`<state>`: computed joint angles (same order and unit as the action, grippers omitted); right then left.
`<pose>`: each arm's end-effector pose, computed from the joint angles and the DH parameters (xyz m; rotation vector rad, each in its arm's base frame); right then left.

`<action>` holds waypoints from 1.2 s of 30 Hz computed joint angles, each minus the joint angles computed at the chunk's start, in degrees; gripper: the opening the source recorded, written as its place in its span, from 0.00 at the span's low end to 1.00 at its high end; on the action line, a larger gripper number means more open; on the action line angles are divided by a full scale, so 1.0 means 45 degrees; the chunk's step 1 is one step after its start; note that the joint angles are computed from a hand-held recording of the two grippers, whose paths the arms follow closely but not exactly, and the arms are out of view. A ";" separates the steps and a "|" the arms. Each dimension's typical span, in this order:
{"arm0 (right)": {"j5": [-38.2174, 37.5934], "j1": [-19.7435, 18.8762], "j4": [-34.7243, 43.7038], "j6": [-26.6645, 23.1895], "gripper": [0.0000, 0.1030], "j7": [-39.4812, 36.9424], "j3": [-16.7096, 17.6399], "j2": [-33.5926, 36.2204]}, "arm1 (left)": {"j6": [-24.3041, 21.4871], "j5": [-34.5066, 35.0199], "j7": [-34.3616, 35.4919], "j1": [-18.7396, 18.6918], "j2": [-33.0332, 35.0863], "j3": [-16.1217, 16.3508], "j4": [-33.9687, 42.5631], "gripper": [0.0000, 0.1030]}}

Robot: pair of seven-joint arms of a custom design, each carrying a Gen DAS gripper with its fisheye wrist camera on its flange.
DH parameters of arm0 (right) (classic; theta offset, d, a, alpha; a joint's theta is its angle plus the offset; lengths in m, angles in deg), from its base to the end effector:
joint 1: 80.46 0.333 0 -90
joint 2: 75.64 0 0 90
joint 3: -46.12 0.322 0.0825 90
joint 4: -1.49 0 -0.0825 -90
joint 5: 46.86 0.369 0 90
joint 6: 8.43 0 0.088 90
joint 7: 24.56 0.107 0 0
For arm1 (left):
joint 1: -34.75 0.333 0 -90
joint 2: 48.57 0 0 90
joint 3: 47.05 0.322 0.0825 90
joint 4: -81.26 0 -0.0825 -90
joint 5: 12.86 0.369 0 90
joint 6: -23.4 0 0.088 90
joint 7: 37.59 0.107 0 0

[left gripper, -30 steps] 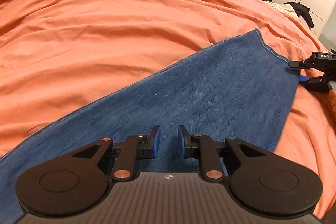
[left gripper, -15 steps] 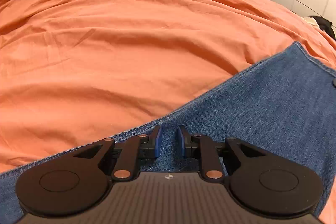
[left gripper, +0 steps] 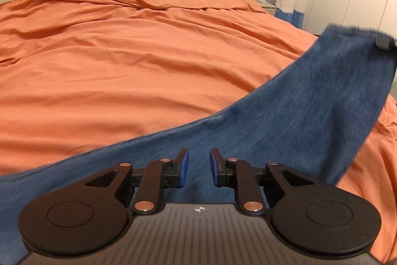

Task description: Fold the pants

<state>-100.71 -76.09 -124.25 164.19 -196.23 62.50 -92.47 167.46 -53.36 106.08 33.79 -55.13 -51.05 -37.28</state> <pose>0.4318 0.2459 0.6152 -1.0709 1.6957 -0.4680 0.5472 -0.0435 0.5548 -1.2897 2.3340 -0.9874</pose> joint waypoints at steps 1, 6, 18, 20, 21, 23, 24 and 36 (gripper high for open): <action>-0.0001 0.0170 0.0512 -0.0304 0.07 -0.0382 0.0140 0.0195 | -0.0105 0.0009 -0.0010 0.0129 -0.0266 0.0140 -0.0133 0.23; -0.0609 0.1459 0.3628 -0.2056 0.07 -0.1663 0.0693 0.2001 | -0.0633 -0.0463 -0.0005 0.0762 -0.1170 0.0991 -0.0465 0.23; -0.1594 0.5658 1.2043 -0.3832 0.07 -0.1797 0.0730 0.9732 | -0.2515 -0.3118 -0.1204 0.2613 -0.1390 0.2645 -0.0971 0.23; -0.0791 0.6222 1.3300 -0.4037 0.07 -0.2504 0.0860 1.1155 | -0.2813 -0.3164 -0.1445 0.2944 -0.1100 0.2699 -0.0815 0.23; -0.0277 0.6469 1.3963 -0.4236 0.07 -0.3022 0.1002 1.1861 | -0.2957 -0.3254 -0.1530 0.3067 -0.0938 0.2689 -0.0713 0.23; 0.0870 0.6828 1.4997 -0.4711 0.07 -0.4256 0.1421 1.3131 | -0.3189 -0.3509 -0.1510 0.3287 -0.0777 0.2658 -0.0632 0.23; 0.1465 0.6998 1.5591 -0.5170 0.07 -0.5013 0.1644 1.3729 | -0.3344 -0.3587 -0.1510 0.3399 -0.0747 0.2655 -0.0625 0.23; 0.4677 0.7270 1.3883 -0.5243 0.33 -0.7398 0.1466 1.3027 | -0.4965 -0.4369 -0.1829 0.4019 0.0561 0.2135 0.0316 0.52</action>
<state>-79.66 -43.37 -61.77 140.59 -229.52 69.10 -33.85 145.12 -73.02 97.85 51.87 -52.61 -41.45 -35.86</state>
